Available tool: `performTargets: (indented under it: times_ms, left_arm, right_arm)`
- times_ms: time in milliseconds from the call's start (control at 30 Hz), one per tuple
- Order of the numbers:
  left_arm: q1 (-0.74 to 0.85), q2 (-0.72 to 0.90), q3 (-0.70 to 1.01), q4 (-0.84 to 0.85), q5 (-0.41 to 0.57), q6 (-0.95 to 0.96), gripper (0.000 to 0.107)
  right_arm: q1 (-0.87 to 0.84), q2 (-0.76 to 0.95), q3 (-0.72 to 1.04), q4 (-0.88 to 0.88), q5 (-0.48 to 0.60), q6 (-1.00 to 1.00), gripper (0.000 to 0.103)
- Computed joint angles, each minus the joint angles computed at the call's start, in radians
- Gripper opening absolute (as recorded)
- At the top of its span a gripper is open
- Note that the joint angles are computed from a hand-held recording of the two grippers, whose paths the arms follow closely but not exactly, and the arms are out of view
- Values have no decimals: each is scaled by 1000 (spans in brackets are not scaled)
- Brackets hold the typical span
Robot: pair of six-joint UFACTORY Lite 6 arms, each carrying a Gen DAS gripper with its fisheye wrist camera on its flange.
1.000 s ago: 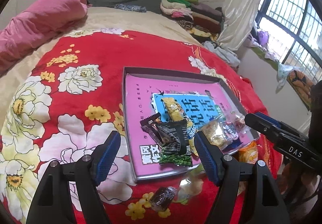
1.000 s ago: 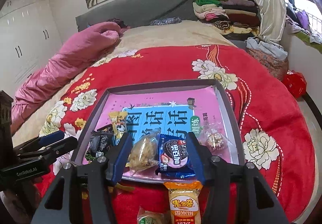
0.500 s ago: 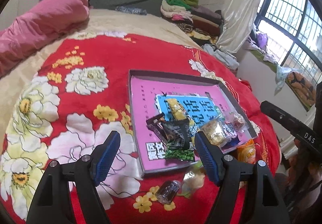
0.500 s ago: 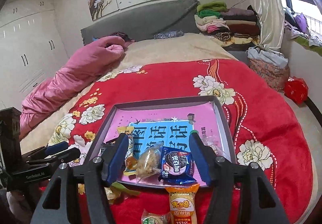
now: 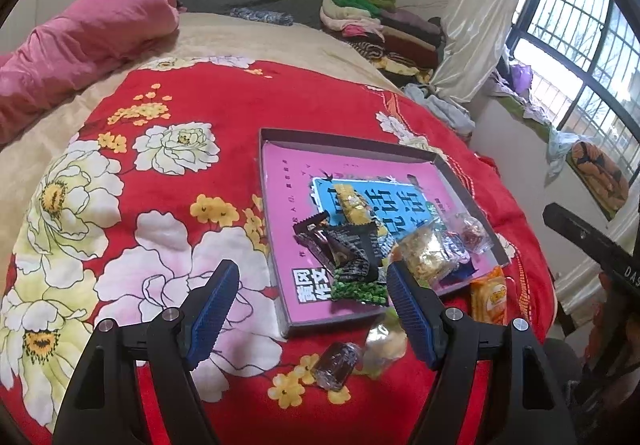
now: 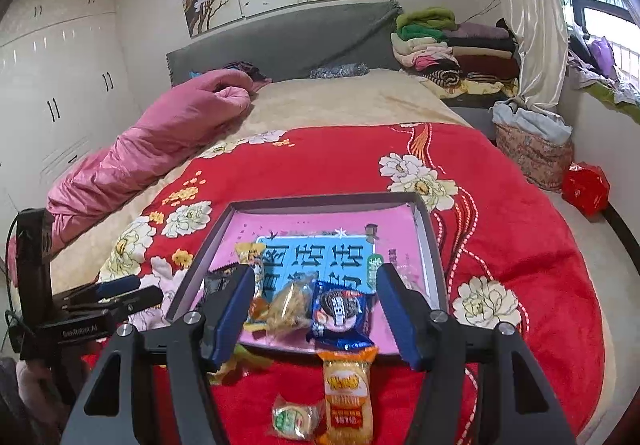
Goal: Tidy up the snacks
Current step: 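Move the left gripper to the dark wrapped snack while the right approaches the round pastry bag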
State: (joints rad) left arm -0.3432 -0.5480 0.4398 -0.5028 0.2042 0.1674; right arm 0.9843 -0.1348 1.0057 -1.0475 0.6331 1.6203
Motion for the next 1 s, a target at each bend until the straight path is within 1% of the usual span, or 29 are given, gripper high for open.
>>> performTargets:
  times_ms: [100,167,367,433,500,567,633,733,900,1000]
  left_arm:
    - [-27,-23,-6,135,7,-144,78]
    - [-53,-48,-16,267,6,-290,78]
    - [-94,-112,-41,408,36,-469,78]
    - [-115,-127,-43,502,51,-569,78]
    - [-148,-146,-48,652,71,-730,78]
    - [-177,-167,-53,744,95,-832,78]
    - [-196,-186,-59,777,113,-875,78]
    - [-246,-205,-65,903,150,-1014,78]
    - [-313,-238,-75,979,202,-1119,78]
    - [-394,-243,-79,1100,268,-1266,78]
  right_arm:
    - [13,-31,-33,4,4,12,65]
    - [21,-42,-44,8,9,11,65]
    - [51,-80,-82,12,30,8,67]
    - [62,-94,-94,19,39,3,67]
    - [78,-110,-105,21,55,2,67]
    - [84,-116,-107,32,63,-11,67]
    - [101,-131,-117,33,78,-8,67]
    - [121,-144,-129,33,90,1,67]
    - [150,-150,-144,45,99,21,67]
    - [179,-141,-158,40,109,42,67]
